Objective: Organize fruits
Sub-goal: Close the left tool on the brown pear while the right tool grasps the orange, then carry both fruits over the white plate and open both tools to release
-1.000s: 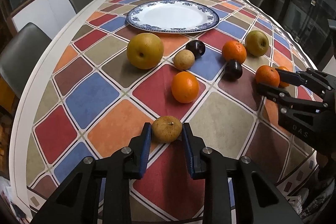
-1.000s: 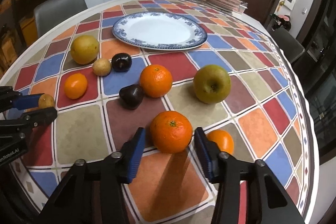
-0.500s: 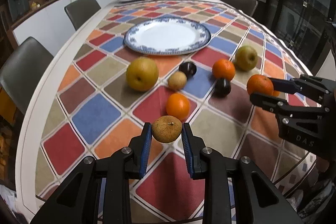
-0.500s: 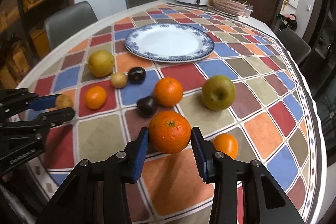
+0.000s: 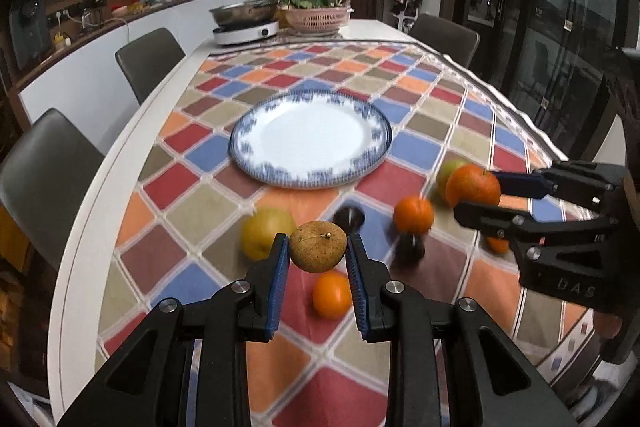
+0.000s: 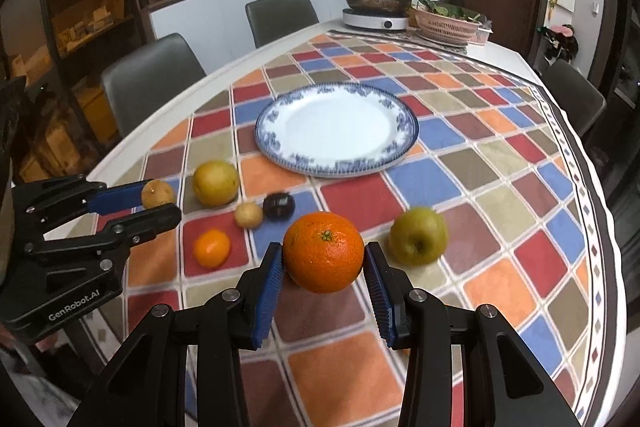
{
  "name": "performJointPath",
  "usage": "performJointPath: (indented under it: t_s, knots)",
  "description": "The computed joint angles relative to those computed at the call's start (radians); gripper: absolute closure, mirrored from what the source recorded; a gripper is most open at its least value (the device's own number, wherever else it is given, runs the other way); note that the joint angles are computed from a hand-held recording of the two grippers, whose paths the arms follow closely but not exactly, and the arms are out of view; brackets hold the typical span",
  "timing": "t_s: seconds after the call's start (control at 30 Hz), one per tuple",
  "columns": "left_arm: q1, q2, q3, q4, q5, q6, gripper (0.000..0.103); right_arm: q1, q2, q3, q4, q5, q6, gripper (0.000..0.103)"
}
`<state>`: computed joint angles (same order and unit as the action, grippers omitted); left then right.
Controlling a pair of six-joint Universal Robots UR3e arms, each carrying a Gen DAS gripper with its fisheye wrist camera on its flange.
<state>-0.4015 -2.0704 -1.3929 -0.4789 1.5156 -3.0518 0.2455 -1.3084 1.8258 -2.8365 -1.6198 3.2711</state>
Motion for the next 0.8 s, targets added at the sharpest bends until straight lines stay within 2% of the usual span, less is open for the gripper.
performJointPath:
  t_s: [0.4,0.8]
  knots:
    - [-0.019,-0.189,0.405,-0.19,0.047,-0.015,0.074,-0.111,0.04,-0.139,0.062,0.133,-0.064,0.061]
    - [-0.014,-0.46,0.949,-0.456,0.062,-0.045,0.074,-0.175,0.139,-0.352,0.172,0.16,-0.136,0.061]
